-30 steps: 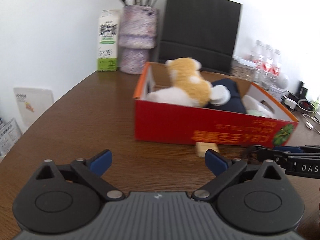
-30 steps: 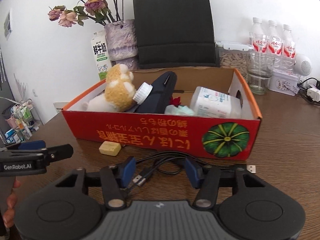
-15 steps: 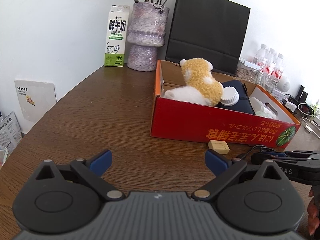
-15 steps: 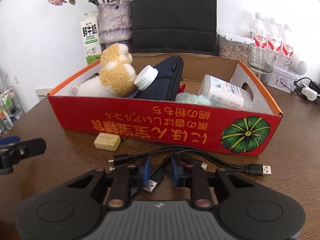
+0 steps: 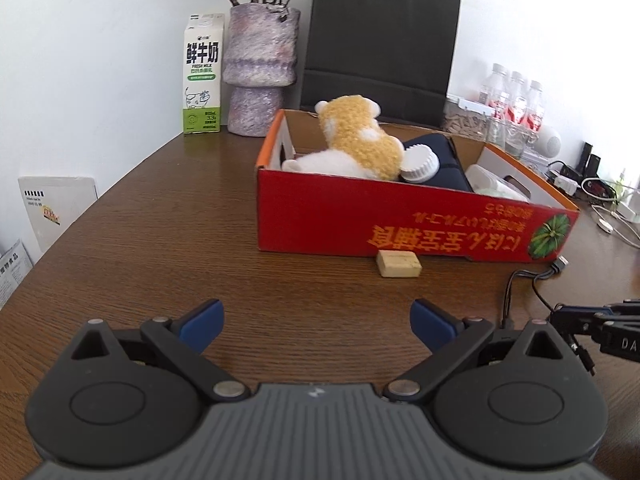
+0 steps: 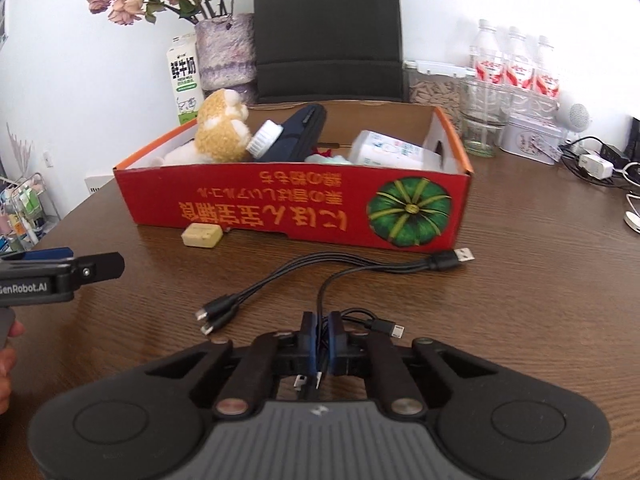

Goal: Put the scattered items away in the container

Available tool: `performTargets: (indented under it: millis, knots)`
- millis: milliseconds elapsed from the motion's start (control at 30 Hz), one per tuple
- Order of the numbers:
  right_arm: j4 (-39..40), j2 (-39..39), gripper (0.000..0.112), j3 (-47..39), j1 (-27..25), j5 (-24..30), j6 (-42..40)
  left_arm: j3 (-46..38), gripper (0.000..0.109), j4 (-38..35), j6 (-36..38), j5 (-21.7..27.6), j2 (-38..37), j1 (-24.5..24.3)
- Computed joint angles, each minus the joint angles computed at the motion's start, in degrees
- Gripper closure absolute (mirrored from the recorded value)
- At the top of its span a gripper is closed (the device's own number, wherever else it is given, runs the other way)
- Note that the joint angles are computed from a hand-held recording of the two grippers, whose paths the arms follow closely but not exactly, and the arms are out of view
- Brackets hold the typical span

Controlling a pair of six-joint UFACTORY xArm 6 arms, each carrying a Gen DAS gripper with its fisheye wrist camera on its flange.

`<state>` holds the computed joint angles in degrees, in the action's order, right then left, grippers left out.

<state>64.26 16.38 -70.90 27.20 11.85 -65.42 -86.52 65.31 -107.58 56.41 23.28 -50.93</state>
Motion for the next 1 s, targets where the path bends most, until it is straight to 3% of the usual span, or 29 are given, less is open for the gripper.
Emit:
performTargets:
  millis: [200,333,467,533,700,767,900,1000]
  knots:
    - [1.1,-0.9,0.107,1.0,-1.3,0.3,-1.6,-2.0,0.007,0.0,-0.7,1.5,1.5,-1.4]
    - [3.9,-1.3,0.100,0.7,-2.3,1.8,-3.3,-2.1,0.007,-0.5,-1.7,1.7,1.7,-1.6]
    - [7.7,-1.4,0.099,0.5,-2.4,0.3,-5.8,-1.9,0.007,-1.0,-2.3,1.9,1.6,-1.6]
    - [5.5,-0.8,0.098,0.2,-2.4,-0.9,-3.3,-1.9,0.007,-1.2,-2.4,1.9,1.6,-1.6]
    - [3.4,0.1,0.083,-0.4,-2.4,-1.6,-2.7,-2.0,0.007,-1.4,-1.9,1.6,1.8,-1.4]
    - [3.6,0.2,0.057,-0.1,-1.7,-2.3,-4.6,-2.1,0.007,-1.5,-1.8,1.7,1.9,-1.5]
    - [7.8,0.9,0.055,0.0,0.5,-8.3,-9.7,-2.0,0.007,-1.7,-2.1,1.7,1.8,-1.4]
    - [15.1,0.6,0.055,-1.4,-0.8,-6.1,-13.1,-1.9,0.007,-1.8,-2.1,1.5,1.7,-1.4]
